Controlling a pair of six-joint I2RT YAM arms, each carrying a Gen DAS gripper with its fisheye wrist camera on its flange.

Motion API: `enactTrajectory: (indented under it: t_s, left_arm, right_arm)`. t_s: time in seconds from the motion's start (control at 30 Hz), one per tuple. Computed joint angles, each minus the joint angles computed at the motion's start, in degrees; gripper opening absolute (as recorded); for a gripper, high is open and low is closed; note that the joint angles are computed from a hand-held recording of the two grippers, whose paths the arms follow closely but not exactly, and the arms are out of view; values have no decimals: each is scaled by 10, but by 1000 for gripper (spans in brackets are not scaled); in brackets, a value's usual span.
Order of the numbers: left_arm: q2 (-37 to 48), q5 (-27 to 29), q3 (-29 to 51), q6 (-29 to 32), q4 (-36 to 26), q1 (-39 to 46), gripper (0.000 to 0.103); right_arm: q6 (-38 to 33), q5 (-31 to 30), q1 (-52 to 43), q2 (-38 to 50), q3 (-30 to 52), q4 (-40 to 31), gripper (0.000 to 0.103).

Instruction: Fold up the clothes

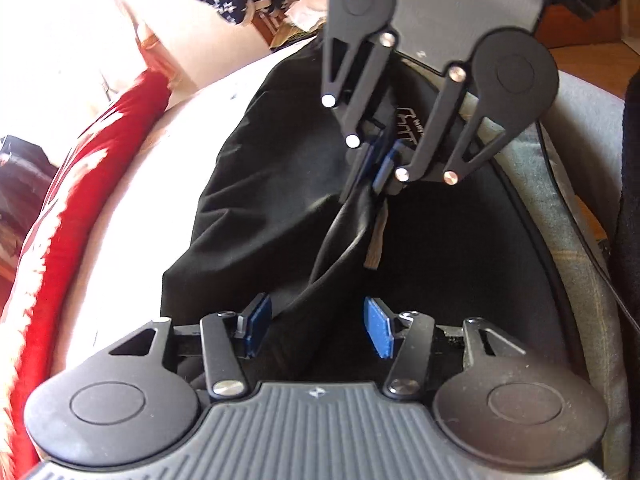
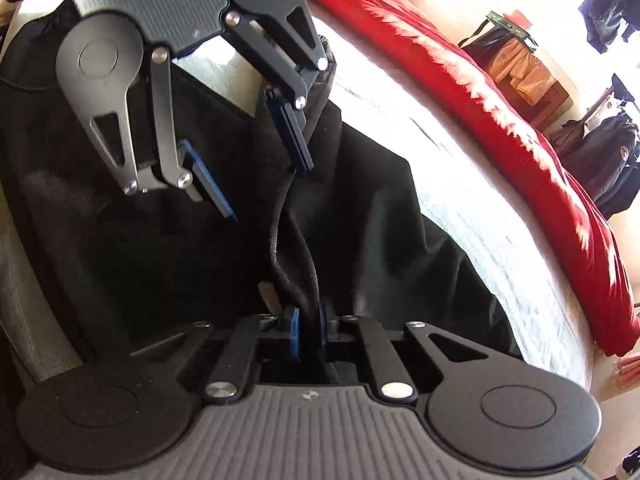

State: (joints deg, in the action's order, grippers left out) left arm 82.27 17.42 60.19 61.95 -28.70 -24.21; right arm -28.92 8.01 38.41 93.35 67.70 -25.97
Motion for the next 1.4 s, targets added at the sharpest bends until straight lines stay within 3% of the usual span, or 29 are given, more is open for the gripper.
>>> enactTrajectory:
  t_s: [0.2, 0.27, 0.3, 0.37, 0.4, 0.47, 0.57, 0.6, 0.63, 0.67, 0.8, 1.03, 1.3, 1.4]
  left_arm:
    - [21, -33, -37, 83, 118, -37, 53]
    - [33, -40, -31, 71, 134, -38, 16]
    - [40, -37, -21, 57, 129, -35, 10]
    - [45, -23, -7, 32, 116, -29, 10]
    - [43, -23, -8, 22, 121, -31, 10]
    - [42, -15, 1, 14, 111, -26, 9]
    - [40, 2, 26, 3, 74, -16, 7]
    - [39, 7, 35, 1, 59, -14, 6]
    - [38, 12, 44, -1, 44, -11, 6]
    - [36, 18, 54, -2, 28, -8, 5]
    - [27, 59, 121, 8, -73, 13, 4]
    - [46, 114, 230, 48, -262, 28, 4]
    - [141, 104, 253, 76, -351, -7, 4]
    - [150, 101, 223, 110, -359, -7, 4]
  right_arm:
    - [24, 0, -9, -19, 8, -14, 10]
    - [34, 1, -10, -22, -1, -2, 11]
    - [39, 4, -10, -22, -7, 6, 18]
    - [50, 10, -9, -23, -19, 23, 25]
    - [49, 20, -6, -19, -30, 41, 36]
    - [45, 45, 2, -3, -41, 68, 46]
    - [35, 82, 12, 25, -46, 105, 41]
    - [34, 91, 14, 31, -46, 112, 22]
    - [33, 96, 15, 26, -47, 117, 12]
    - [32, 100, 16, 21, -49, 123, 10]
    - [41, 80, 4, -44, -52, 108, 9]
    - [58, -3, -21, -124, -41, 10, 9]
    - [105, -78, -49, -89, -86, -41, 10]
    - [118, -101, -61, -77, -95, -51, 10]
